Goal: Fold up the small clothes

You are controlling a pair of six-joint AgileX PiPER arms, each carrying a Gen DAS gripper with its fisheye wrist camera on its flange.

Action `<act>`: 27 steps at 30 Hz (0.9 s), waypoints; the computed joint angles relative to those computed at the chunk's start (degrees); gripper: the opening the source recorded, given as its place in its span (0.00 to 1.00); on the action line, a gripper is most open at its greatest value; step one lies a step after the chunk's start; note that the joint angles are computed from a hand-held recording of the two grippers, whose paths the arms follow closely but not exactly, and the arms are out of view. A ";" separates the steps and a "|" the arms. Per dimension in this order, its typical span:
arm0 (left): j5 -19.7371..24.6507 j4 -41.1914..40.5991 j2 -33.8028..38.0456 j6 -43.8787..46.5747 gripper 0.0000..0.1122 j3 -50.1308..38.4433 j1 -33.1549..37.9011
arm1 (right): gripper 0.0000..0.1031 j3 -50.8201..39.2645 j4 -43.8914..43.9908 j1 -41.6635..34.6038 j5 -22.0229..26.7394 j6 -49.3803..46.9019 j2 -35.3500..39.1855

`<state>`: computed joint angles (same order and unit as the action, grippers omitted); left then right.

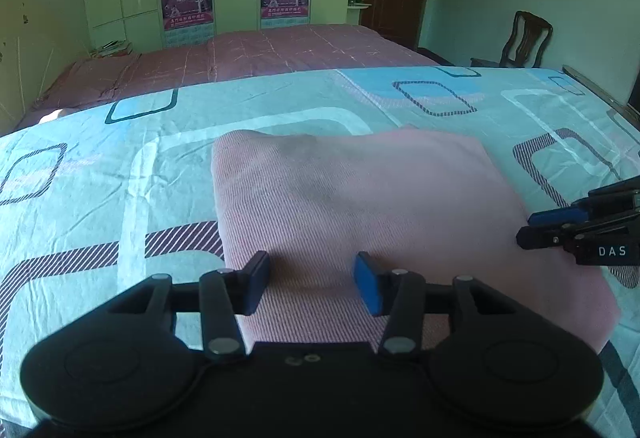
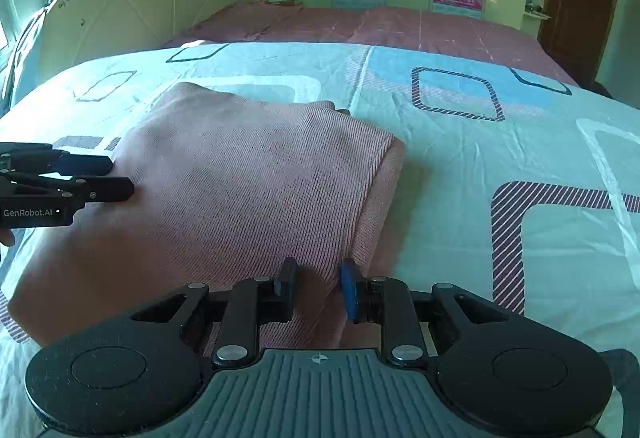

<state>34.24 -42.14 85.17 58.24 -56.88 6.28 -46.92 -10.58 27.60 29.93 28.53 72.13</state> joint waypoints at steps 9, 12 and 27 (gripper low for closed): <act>11.28 -2.27 -16.34 3.30 0.38 11.17 6.25 | 0.06 3.49 -8.18 14.30 7.92 7.11 -11.71; 10.17 1.97 -17.85 0.64 0.38 14.73 4.82 | 0.06 6.08 -9.90 16.21 8.80 9.02 -11.67; 5.63 9.48 -25.92 -9.64 0.39 22.04 1.71 | 0.06 11.12 -13.86 19.71 9.37 15.91 -13.68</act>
<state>39.87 -32.66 59.25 48.60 -34.84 8.00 -35.80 -24.44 47.31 39.30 44.44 58.45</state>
